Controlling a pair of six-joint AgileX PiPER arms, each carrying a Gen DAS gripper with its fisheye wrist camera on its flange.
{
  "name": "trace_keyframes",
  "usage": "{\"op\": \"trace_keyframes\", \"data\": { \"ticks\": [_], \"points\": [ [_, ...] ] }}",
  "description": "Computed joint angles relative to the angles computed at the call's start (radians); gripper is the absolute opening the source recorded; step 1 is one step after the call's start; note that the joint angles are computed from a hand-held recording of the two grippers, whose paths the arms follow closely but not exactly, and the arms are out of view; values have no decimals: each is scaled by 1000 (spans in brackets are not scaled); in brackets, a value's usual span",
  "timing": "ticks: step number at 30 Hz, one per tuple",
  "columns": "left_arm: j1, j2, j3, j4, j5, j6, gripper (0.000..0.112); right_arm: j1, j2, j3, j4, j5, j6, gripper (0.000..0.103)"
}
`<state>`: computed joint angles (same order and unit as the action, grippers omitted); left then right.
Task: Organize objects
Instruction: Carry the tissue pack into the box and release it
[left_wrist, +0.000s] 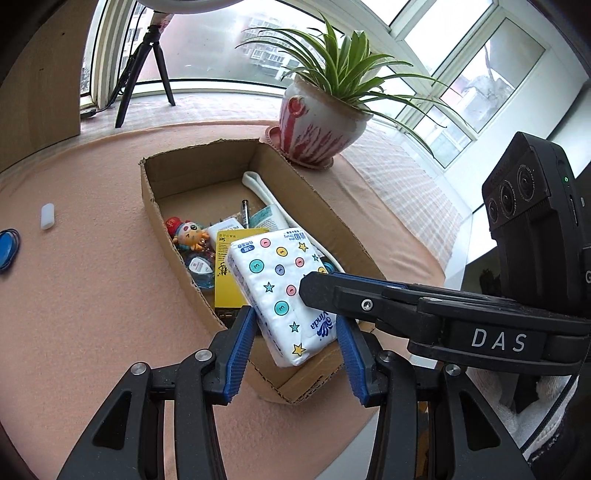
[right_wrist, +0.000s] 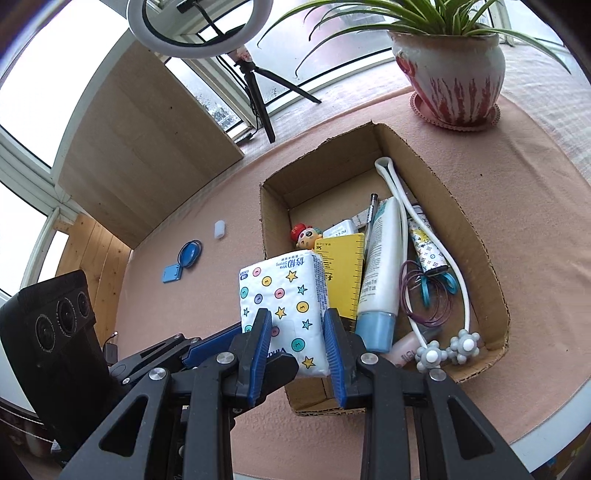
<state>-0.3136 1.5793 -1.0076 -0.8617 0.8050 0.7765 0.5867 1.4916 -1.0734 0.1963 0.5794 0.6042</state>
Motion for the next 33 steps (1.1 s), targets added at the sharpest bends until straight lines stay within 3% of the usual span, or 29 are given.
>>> {"op": "trace_keyframes", "data": {
  "ticks": [3, 7, 20, 33],
  "points": [
    [-19, 5, -6, 21, -23, -44, 66, -23, -19, 32, 24, -14, -34, 27],
    [-27, -2, 1, 38, -41, -54, 66, -27, -44, 60, -76, -35, 72, 51],
    [105, -18, 21, 31, -14, -31, 66, 5, -14, 21, -105, -27, 84, 51],
    [402, -25, 44, 62, 48, 34, 66, 85, 156, -183, -120, 31, 48, 51]
  ]
}}
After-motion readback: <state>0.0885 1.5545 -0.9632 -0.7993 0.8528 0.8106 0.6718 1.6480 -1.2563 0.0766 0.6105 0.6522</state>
